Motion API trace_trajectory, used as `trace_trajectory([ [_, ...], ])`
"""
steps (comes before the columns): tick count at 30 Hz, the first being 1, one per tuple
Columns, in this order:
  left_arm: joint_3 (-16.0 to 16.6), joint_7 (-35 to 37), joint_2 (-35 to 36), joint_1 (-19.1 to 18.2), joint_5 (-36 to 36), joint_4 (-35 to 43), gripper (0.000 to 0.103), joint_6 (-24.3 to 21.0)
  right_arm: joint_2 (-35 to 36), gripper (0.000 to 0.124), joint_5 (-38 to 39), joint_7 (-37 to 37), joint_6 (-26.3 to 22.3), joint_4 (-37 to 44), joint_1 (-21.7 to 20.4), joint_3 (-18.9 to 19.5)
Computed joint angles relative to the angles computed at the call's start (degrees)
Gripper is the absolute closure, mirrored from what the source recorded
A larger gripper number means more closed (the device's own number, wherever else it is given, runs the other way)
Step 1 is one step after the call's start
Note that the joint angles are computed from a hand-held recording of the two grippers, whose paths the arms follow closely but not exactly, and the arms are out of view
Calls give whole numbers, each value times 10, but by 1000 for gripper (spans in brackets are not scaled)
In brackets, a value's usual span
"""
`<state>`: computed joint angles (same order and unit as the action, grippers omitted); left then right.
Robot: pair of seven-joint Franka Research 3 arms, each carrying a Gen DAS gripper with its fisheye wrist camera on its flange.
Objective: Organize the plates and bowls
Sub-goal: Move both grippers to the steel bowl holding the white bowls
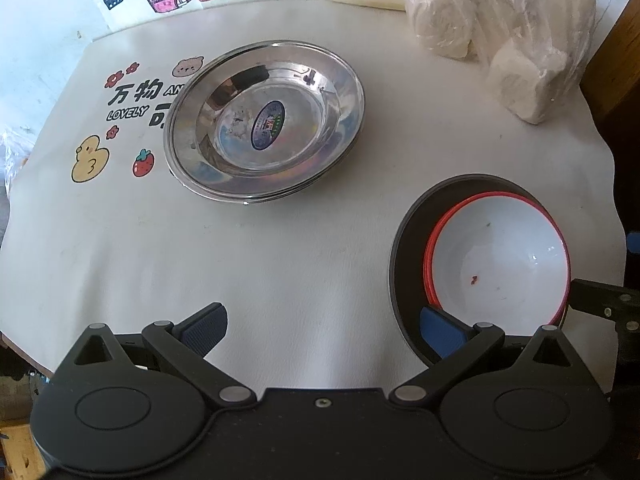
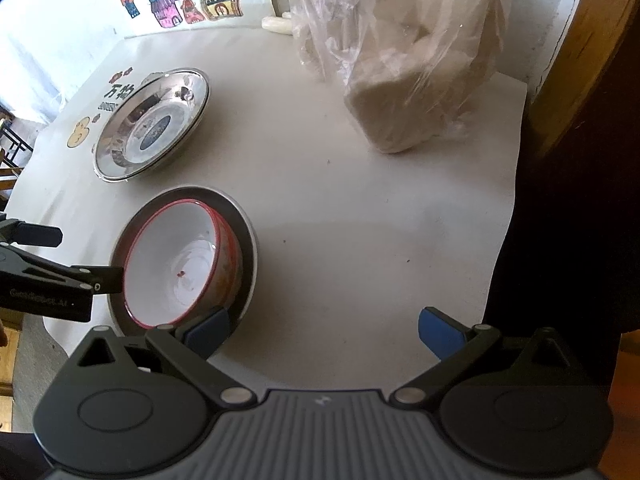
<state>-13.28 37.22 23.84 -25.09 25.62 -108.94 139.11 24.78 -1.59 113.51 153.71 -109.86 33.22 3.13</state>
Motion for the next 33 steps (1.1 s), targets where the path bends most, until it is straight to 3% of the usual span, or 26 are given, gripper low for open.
trace_trajectory([
  [33,1,6,22,-1,-11,19,1,-17,24,21,5,-10,13,12,8,-5],
])
